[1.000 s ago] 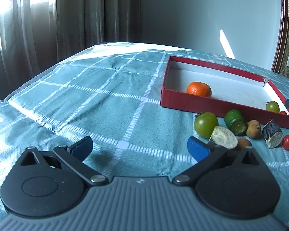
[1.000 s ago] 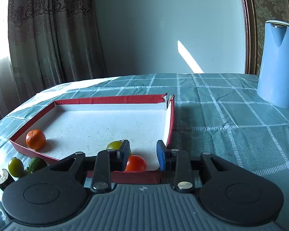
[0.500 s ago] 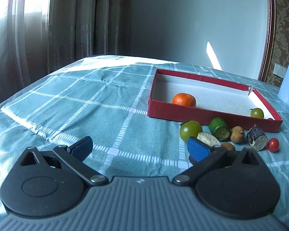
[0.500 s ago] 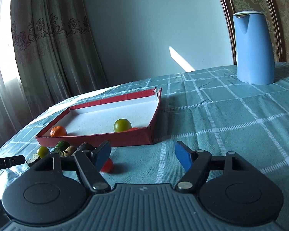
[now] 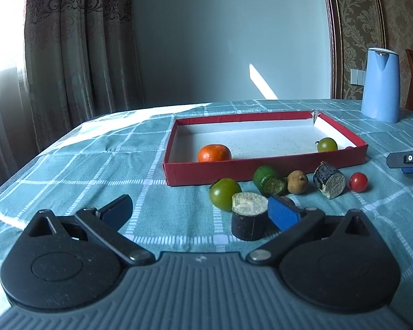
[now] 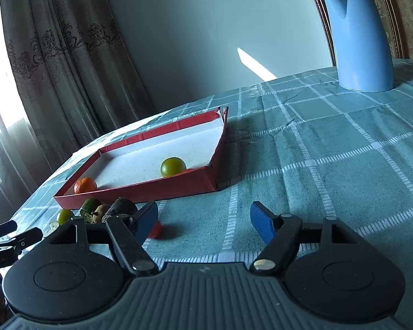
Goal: Organize fruits
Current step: 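Close the left gripper on the dark cut cylinder piece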
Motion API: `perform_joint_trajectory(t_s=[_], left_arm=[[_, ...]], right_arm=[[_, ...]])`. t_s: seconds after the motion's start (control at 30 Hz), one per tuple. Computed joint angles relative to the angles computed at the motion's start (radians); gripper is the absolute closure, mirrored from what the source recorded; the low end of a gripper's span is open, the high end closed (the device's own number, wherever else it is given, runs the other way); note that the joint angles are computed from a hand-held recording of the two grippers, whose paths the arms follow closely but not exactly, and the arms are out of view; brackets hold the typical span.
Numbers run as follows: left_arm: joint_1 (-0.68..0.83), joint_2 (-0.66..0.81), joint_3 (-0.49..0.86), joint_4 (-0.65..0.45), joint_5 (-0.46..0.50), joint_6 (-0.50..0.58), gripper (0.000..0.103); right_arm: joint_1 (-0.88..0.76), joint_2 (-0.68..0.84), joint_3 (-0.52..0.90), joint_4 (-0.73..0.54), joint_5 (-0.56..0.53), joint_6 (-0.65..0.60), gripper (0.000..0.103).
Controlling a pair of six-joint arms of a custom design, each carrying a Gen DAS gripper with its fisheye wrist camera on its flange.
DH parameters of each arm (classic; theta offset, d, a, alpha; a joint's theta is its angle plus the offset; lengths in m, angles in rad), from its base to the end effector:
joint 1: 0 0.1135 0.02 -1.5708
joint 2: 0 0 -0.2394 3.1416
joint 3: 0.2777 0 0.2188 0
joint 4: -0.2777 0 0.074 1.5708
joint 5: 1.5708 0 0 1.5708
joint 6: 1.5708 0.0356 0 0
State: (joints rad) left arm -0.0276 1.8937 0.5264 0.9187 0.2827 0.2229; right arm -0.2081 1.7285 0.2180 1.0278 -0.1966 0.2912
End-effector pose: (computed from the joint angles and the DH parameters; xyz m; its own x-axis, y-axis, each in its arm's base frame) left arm 0.2943 -0.0181 0.0997 -0.3614 0.2223 -0.9055 0.3667 0.9268 0.0812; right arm 0.2232 -0.0400 0.0930 -0.4255 0.3776 -0.8224 0.1623 0.9259 0.3412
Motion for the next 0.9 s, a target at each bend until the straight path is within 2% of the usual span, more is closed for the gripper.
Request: perform_joint_trajectory(t_s=[0.2,0.37,0.43,0.47,0.53,0.6,0.9], left_arm=[[-0.053,-0.002,0.086,-0.176,-0.044,0.036,0.000],[-0.052,0.020,0.177,-0.311,-0.074,-0.010,0.000],[-0.042,0.033,0.214,-0.361,-0.056,-0.025,0.002],[-0.036,0.039,0.228,-0.380,-0.041,-0.030,0.007],[-0.043,0.048,0.249,-0.402,-0.052,-0.044,0.010],[-0.057,0.054,0.256,-0.404,-0.069,-0.052,0.014],[-0.115,0.049,0.237,-0.381,-0.122,-0.052,0.049]], right_arm=[[-0.011,0.003,-0.002,0.008,-0.010,0.014,0.029],[-0.018,0.008,0.003,0.005,-0.023,0.018,0.029],[-0.020,0.009,0.005,0.003,-0.027,0.022,0.028],[-0.021,0.009,0.004,0.003,-0.028,0.022,0.027],[-0.019,0.009,-0.001,0.013,-0.025,0.022,0.022],[-0.019,0.008,-0.002,0.015,-0.025,0.021,0.022],[-0.018,0.010,0.009,-0.004,-0.028,0.020,0.022]])
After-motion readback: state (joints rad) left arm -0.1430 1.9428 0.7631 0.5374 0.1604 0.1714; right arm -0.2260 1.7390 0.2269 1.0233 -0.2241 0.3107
